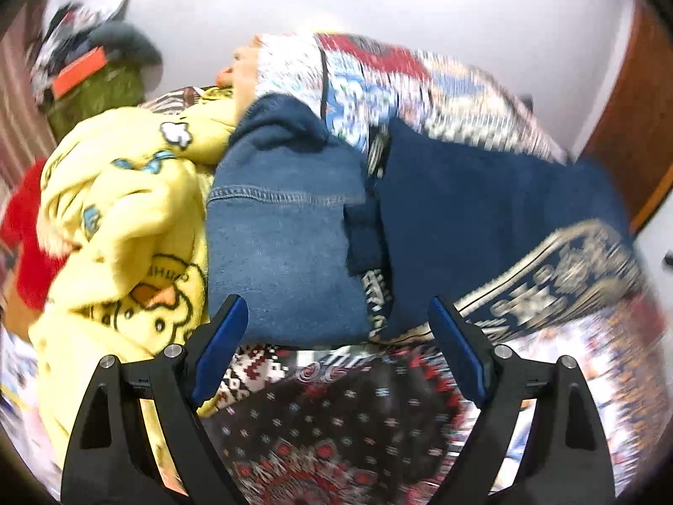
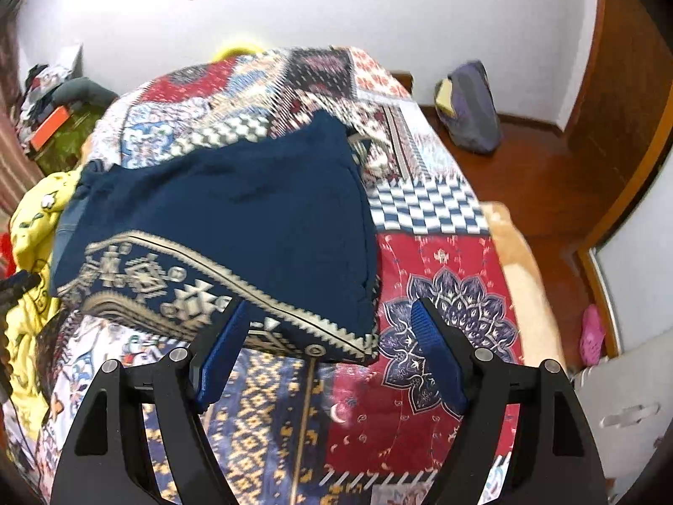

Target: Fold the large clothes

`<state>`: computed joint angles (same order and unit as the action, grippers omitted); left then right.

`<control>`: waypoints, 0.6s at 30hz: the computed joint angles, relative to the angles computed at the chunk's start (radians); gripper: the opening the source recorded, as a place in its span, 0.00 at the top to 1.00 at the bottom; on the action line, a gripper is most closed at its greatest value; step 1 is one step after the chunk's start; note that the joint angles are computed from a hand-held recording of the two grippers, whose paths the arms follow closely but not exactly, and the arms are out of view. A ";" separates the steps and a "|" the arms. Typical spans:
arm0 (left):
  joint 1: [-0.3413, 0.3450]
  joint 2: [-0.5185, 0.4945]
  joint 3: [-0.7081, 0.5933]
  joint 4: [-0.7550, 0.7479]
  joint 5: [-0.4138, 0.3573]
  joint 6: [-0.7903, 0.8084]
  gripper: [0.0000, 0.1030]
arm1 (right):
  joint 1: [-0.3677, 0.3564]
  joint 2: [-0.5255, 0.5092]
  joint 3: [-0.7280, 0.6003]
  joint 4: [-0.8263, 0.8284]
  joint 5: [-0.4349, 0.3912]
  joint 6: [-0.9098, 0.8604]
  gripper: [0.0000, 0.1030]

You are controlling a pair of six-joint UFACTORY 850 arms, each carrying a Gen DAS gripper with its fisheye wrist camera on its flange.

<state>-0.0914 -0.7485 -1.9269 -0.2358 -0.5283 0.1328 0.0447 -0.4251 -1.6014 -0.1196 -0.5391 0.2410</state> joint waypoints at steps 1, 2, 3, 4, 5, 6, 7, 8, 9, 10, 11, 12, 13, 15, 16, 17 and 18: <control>0.007 0.017 0.017 -0.065 0.011 0.028 0.14 | 0.005 0.008 0.001 -0.001 0.007 -0.003 0.26; 0.014 0.037 0.039 -0.142 0.030 0.063 0.14 | 0.012 0.019 0.005 -0.001 0.019 -0.007 0.26; 0.018 0.052 0.056 -0.204 0.042 0.090 0.14 | 0.017 0.026 0.007 -0.001 0.027 -0.009 0.26; 0.017 0.051 0.052 -0.244 0.037 0.099 0.14 | 0.023 0.028 0.005 0.000 0.034 -0.011 0.26; 0.020 0.054 0.055 -0.308 0.025 0.128 0.14 | 0.031 0.032 0.005 0.001 0.044 -0.015 0.26; 0.022 0.051 0.054 -0.380 0.004 0.161 0.14 | 0.036 0.030 0.001 0.004 0.050 -0.022 0.26; 0.024 0.045 0.052 -0.455 -0.025 0.199 0.14 | 0.042 0.031 0.002 0.010 0.056 -0.032 0.26; 0.028 0.042 0.058 -0.527 -0.054 0.236 0.14 | 0.050 0.029 0.003 0.016 0.060 -0.046 0.26; 0.030 0.027 0.055 -0.611 -0.097 0.267 0.14 | 0.054 0.025 0.000 0.017 0.060 -0.056 0.26; 0.030 0.017 0.054 -0.662 -0.129 0.284 0.14 | 0.062 0.016 -0.005 0.010 0.056 -0.063 0.26; 0.030 0.003 0.050 -0.702 -0.160 0.294 0.14 | 0.068 0.008 -0.010 -0.002 0.049 -0.063 0.26; 0.027 -0.015 0.041 -0.732 -0.190 0.295 0.16 | 0.072 -0.001 -0.016 -0.009 0.041 -0.066 0.26; 0.025 -0.038 0.029 -0.757 -0.220 0.287 0.18 | 0.076 -0.009 -0.020 -0.010 0.035 -0.075 0.26; 0.028 -0.078 0.004 -0.815 -0.283 0.290 0.28 | 0.079 -0.026 -0.030 0.031 0.018 -0.125 0.26; 0.031 -0.094 -0.002 -0.847 -0.306 0.292 0.31 | 0.079 -0.033 -0.035 0.053 0.012 -0.141 0.26; 0.033 -0.110 -0.011 -0.872 -0.320 0.291 0.34 | 0.078 -0.043 -0.043 0.081 0.007 -0.157 0.26; 0.034 -0.127 -0.021 -0.900 -0.324 0.288 0.37 | 0.077 -0.050 -0.049 0.102 0.005 -0.166 0.26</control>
